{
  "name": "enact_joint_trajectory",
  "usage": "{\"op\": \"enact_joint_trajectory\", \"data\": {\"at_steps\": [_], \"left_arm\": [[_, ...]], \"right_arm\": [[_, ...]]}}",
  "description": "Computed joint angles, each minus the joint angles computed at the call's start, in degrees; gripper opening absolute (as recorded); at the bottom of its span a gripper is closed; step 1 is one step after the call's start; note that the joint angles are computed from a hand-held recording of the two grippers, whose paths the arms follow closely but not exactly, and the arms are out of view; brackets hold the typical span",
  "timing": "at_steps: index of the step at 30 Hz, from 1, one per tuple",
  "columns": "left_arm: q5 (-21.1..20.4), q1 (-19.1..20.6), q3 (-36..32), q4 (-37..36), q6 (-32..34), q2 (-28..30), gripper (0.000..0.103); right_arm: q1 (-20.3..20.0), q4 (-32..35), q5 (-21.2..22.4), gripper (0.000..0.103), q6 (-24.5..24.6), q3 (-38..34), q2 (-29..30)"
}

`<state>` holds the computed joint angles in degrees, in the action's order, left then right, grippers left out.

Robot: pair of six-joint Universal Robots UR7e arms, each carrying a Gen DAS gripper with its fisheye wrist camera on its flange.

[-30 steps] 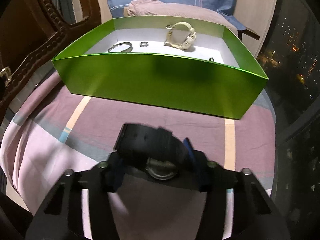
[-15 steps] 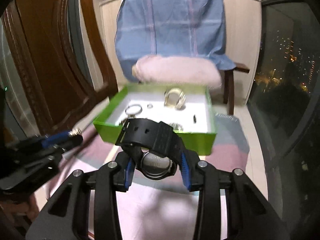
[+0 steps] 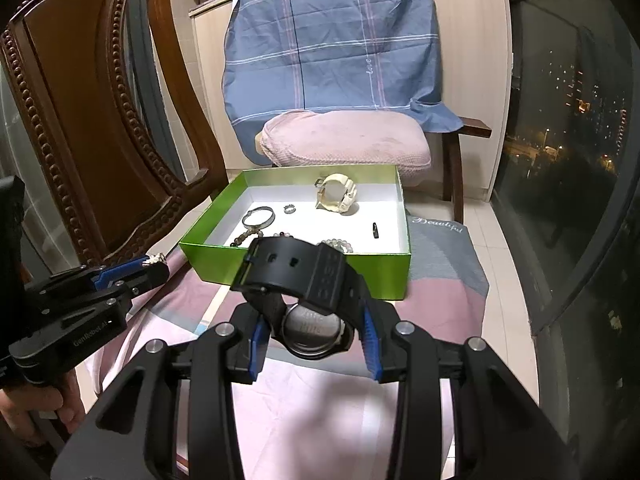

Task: Organize jewelry
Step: 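Lift the black watch and silver brooch toward the green box, then lower the black watch and brooch into the box and open both tools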

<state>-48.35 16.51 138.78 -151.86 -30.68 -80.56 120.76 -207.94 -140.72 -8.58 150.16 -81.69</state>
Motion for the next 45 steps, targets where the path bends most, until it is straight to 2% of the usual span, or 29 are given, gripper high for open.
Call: {"op": "enact_joint_trajectory", "data": {"at_steps": [10,18,25,27,29,33,39,45], "left_arm": [[-0.2,0.2,-0.2,0.4,0.2,0.3,0.02],[-0.4,0.8,-1.0,-0.2,0.7,0.8,0.02],[0.3,3.7,-5.7,-4.7,5.3,5.3,0.02],[0.2,5.0,-8.1,-6.8,7.8,7.6,0.02],[-0.4,6.5,-10.3,-8.7,9.7,9.8,0.02],[-1.5,10.8,-15.6,-11.4,13.5,15.9,0.02],[-3.4,16.8,-21.9,-12.4,16.4,23.9,0.02],[-4.6,19.5,-24.1,-10.8,15.2,26.7,0.021]], "right_arm": [[-0.6,0.7,0.6,0.038,0.0,0.1,-0.5],[-1.7,-1.8,2.0,0.038,-1.3,-0.4,0.6],[-4.1,-7.5,6.8,0.038,-7.4,-3.8,2.3],[-5.4,-10.8,8.8,0.038,-11.1,-6.3,4.3],[-7.6,-12.2,11.5,0.039,-12.6,-7.9,5.3],[-14.0,-11.5,16.9,0.039,-11.4,-11.0,7.1],[-18.9,-8.7,18.9,0.039,-12.2,-15.3,10.3],[-21.4,-6.6,19.0,0.04,-11.3,-16.6,12.3]]}}
